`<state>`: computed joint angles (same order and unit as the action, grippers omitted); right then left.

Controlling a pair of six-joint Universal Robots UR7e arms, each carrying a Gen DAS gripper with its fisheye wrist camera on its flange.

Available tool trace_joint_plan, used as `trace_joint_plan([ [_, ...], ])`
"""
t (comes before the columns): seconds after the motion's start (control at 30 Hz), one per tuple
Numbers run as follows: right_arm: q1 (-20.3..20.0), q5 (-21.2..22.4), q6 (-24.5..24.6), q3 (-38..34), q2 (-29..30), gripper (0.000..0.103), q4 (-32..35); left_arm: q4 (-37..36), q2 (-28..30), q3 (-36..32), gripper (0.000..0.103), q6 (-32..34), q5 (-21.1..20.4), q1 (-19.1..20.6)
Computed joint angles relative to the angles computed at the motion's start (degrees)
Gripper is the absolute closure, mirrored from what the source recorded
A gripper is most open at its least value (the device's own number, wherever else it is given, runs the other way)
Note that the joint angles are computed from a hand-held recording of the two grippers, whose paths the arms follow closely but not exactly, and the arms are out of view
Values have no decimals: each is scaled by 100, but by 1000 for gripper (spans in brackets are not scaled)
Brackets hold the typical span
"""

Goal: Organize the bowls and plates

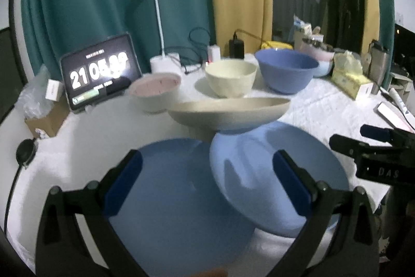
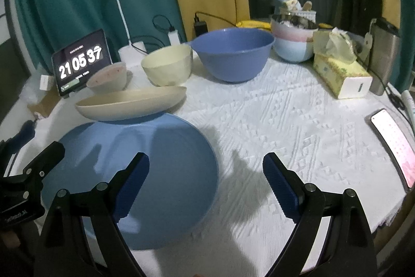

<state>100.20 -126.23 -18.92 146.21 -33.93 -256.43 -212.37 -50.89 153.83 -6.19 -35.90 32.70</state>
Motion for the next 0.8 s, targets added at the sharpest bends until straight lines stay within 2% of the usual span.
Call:
trace_joint_plan([
  [0.17, -389, 372, -49, -84, -158, 11, 451, 139, 178, -248, 3, 92, -21, 276],
  [0.27, -572, 544, -23, -122, -264, 12, 771, 460, 193, -377, 18, 15, -66, 411],
  [0.33, -646, 579, -15, -149, -299, 20, 944, 721, 174, -461, 25, -39, -147, 504],
  [0.4, -743, 650, -38, -150, -305, 21, 1006, 936, 185, -528, 36, -101, -182, 547],
  [0.57, -915, 851, -9, -121, -361, 39, 1282, 1312, 173, -583, 56, -276, -315, 564],
  [0.6, -928, 865, -39, -120, -350, 46, 1290, 1337, 181, -579, 61, -293, -320, 538],
  [0.77, -1002, 954, -145, -70, -309, 67, 1129, 1444, 217, -564, 69, -345, -374, 427],
  [0.8, -1021, 978, -165, -46, -302, 76, 1088, 1448, 226, -563, 69, -347, -385, 411],
])
